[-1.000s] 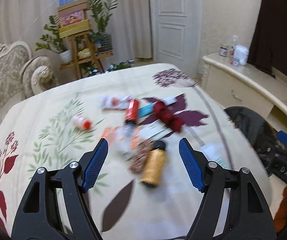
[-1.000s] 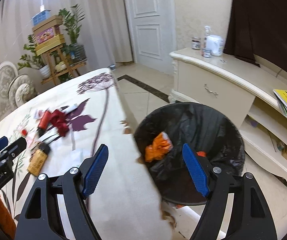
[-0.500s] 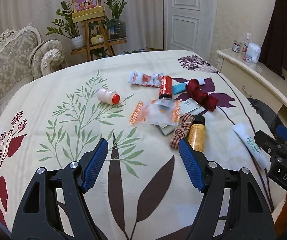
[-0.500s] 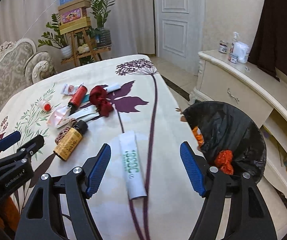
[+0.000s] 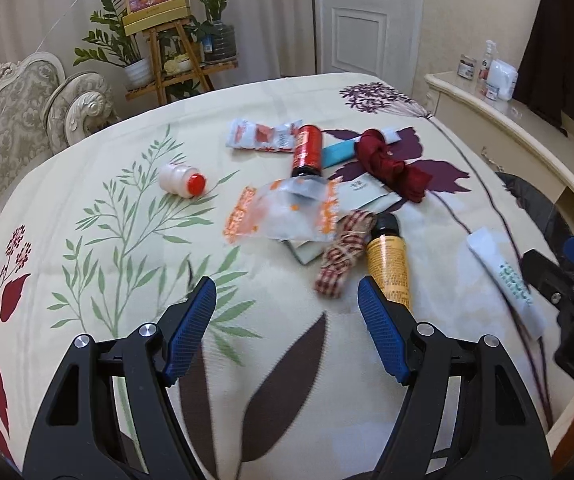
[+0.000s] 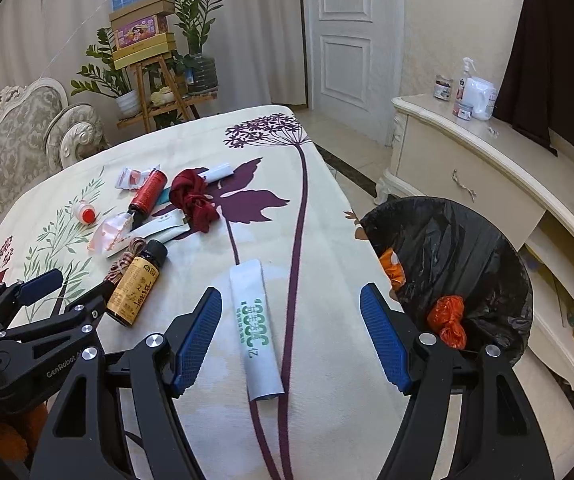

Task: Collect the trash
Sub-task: 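Lower the left tool onto the amber bottle and close it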

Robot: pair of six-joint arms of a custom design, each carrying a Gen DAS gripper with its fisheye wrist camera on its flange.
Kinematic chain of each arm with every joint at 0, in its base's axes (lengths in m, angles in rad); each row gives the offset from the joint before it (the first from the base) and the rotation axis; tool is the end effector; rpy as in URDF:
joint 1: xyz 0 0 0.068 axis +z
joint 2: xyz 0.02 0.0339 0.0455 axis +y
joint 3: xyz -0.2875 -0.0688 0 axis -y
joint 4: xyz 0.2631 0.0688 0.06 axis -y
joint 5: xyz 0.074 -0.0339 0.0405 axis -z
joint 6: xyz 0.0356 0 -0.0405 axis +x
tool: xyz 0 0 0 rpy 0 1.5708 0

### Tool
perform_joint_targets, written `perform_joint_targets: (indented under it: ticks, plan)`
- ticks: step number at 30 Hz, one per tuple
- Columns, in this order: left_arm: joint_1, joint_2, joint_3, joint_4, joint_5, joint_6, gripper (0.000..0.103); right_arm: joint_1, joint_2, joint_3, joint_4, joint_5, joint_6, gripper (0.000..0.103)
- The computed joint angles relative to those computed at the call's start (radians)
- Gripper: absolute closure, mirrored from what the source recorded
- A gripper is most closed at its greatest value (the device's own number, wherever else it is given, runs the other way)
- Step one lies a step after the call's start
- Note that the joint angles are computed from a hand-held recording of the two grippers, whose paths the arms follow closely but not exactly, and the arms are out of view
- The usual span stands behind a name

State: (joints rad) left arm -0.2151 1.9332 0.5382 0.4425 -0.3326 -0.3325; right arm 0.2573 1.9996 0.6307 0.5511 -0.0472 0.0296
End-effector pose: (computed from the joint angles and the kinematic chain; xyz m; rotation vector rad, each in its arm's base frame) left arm 0.2852 -0.0504 0.0461 -0.2754 2.4434 0.1847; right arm 0.3148 0.0846 0.0493 -0.2944 2.3779 0.1914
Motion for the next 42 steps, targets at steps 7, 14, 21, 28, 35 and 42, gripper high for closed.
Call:
perform_joint_targets:
  ticks: [7, 14, 21, 28, 35, 42]
  plan:
    - [-0.041, 0.004, 0.026, -0.034, -0.021, -0.037, 0.031, -0.034, 0.011, 0.006, 0.004, -0.036, -0.006, 0.033]
    - [-0.074, -0.036, 0.038, -0.055, -0.026, -0.068, 0.032, -0.084, 0.014, 0.007, 0.017, -0.076, -0.017, 0.033]
    - [-0.1, 0.034, 0.123, -0.115, -0.001, -0.084, 0.049, -0.134, 0.042, 0.025, 0.016, -0.115, -0.016, 0.033]
    - [-0.139, 0.082, 0.174, -0.134, -0.043, -0.073, 0.051, -0.169, 0.06, 0.039, 0.01, -0.144, -0.021, 0.033]
    - [-0.149, 0.082, 0.168, -0.107, -0.022, -0.039, 0.079, -0.174, 0.061, 0.039, 0.01, -0.15, -0.025, 0.033]
    - [-0.132, 0.029, 0.093, -0.051, 0.027, -0.051, 0.079, -0.169, 0.057, 0.032, 0.015, -0.145, -0.029, 0.033]
